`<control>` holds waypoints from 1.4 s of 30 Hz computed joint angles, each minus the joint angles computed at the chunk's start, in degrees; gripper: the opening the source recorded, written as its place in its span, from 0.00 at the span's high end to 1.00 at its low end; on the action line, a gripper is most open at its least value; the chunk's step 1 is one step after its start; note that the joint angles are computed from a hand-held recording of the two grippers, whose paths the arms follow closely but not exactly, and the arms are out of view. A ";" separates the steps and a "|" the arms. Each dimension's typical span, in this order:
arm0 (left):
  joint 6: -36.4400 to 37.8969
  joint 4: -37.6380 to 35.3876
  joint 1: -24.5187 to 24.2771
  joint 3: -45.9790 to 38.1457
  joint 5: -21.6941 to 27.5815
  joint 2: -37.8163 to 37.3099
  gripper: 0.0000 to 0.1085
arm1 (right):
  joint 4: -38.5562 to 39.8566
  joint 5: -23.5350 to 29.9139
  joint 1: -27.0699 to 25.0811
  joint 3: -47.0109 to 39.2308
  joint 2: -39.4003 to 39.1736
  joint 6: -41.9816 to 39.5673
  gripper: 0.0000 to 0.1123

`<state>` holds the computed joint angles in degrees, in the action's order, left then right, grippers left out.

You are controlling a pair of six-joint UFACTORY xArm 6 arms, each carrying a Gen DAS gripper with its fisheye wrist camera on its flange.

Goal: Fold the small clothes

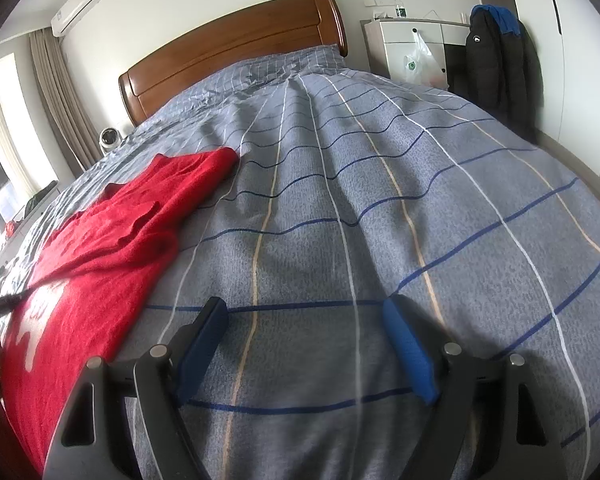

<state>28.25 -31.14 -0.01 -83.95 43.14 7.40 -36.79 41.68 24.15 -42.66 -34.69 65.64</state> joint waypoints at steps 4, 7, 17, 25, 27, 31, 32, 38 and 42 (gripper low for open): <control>0.59 -1.99 0.42 -1.66 1.31 1.43 0.93 | 0.09 -0.05 -0.11 0.11 -0.07 -0.15 0.29; 1.64 -4.79 1.81 -2.98 4.44 2.06 0.90 | 0.08 -0.12 -0.12 0.15 -0.10 -0.12 0.29; -5.85 13.33 3.08 4.09 1.51 -8.62 0.12 | -0.47 0.67 0.17 -0.19 0.19 0.06 0.29; -10.82 20.21 3.19 5.25 -2.71 -7.59 0.12 | -1.00 2.71 1.29 -1.42 1.05 0.45 0.29; -11.63 20.98 3.28 5.18 -3.16 -7.16 0.12 | -1.04 2.70 1.30 -1.44 1.08 0.49 0.29; -12.05 21.72 3.58 5.80 -3.28 -7.17 0.12 | -1.04 2.67 1.28 -1.38 1.03 0.48 0.29; -12.14 21.97 3.64 6.05 -3.29 -7.19 0.12 | -1.04 2.67 1.28 -1.38 1.03 0.48 0.29; -12.95 23.00 3.96 6.04 -2.74 -6.19 0.12 | -1.07 2.64 1.28 -1.43 1.10 0.51 0.29; -12.71 21.95 4.38 7.26 -3.79 -6.17 0.07 | -1.08 2.59 1.28 -1.46 1.13 0.55 0.29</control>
